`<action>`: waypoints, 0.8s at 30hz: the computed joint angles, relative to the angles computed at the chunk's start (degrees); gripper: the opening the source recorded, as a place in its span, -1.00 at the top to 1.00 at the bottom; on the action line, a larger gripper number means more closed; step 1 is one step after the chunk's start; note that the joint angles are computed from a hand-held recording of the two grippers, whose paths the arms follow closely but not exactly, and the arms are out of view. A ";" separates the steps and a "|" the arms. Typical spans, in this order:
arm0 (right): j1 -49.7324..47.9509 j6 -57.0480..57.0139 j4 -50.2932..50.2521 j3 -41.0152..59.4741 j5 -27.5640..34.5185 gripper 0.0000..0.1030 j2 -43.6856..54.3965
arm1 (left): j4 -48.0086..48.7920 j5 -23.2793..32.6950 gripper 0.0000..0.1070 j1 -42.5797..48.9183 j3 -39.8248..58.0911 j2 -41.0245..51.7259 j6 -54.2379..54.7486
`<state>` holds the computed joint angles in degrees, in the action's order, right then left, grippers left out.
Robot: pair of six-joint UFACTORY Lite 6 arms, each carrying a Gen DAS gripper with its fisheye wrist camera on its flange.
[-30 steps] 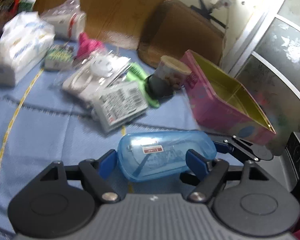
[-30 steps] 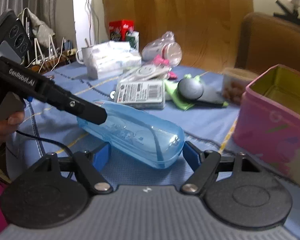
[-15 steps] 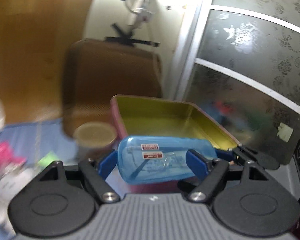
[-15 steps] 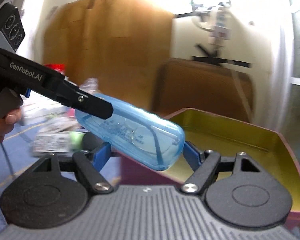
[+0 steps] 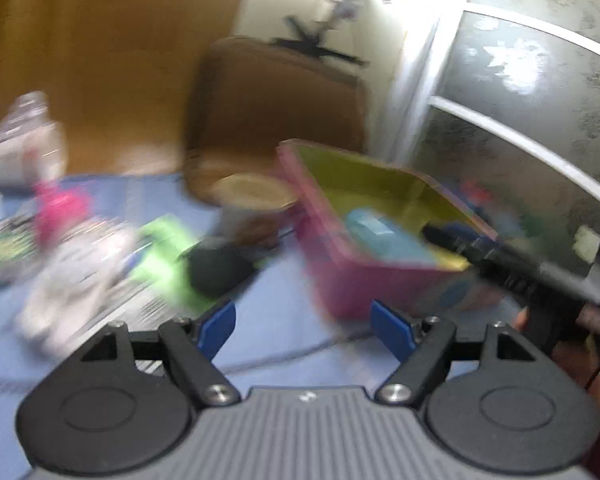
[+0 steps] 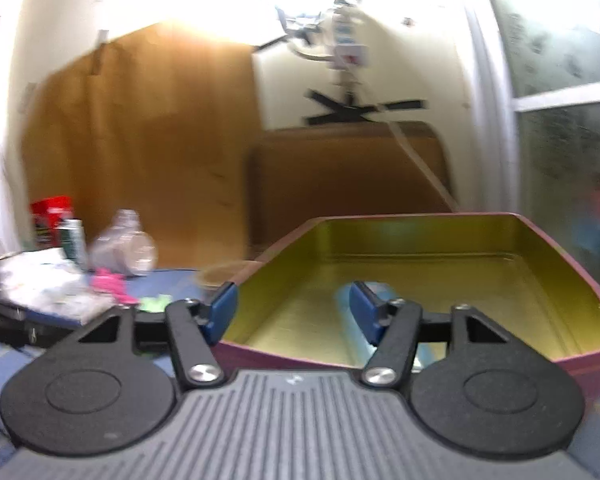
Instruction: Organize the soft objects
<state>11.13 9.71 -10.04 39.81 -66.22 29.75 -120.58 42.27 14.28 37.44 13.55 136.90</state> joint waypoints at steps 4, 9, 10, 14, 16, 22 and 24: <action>4.78 3.05 -5.91 3.39 2.98 -0.11 1.75 | 2.37 0.96 -0.41 11.26 -5.94 -2.60 0.92; 9.92 12.48 -14.93 13.92 12.34 -0.11 7.96 | 5.48 4.79 -0.37 21.61 -7.14 -1.17 -0.65; 10.87 14.13 -16.27 16.52 14.16 -0.11 9.50 | 6.52 5.22 -0.32 23.07 -6.50 -0.20 -1.21; 13.07 20.67 -20.88 26.56 20.84 -0.11 15.36 | 9.49 6.22 -0.20 24.77 -3.14 3.50 -5.95; 12.75 26.60 -25.37 30.74 23.08 -0.11 17.59 | 9.43 6.77 -0.13 24.50 -2.65 4.27 -6.37; 12.81 41.66 -35.26 40.42 27.32 0.13 23.51 | 10.04 8.42 -0.10 22.38 1.35 9.39 -8.81; 12.61 46.86 -38.95 41.29 27.54 0.35 24.37 | 9.22 7.29 -0.04 20.96 3.13 11.38 -9.29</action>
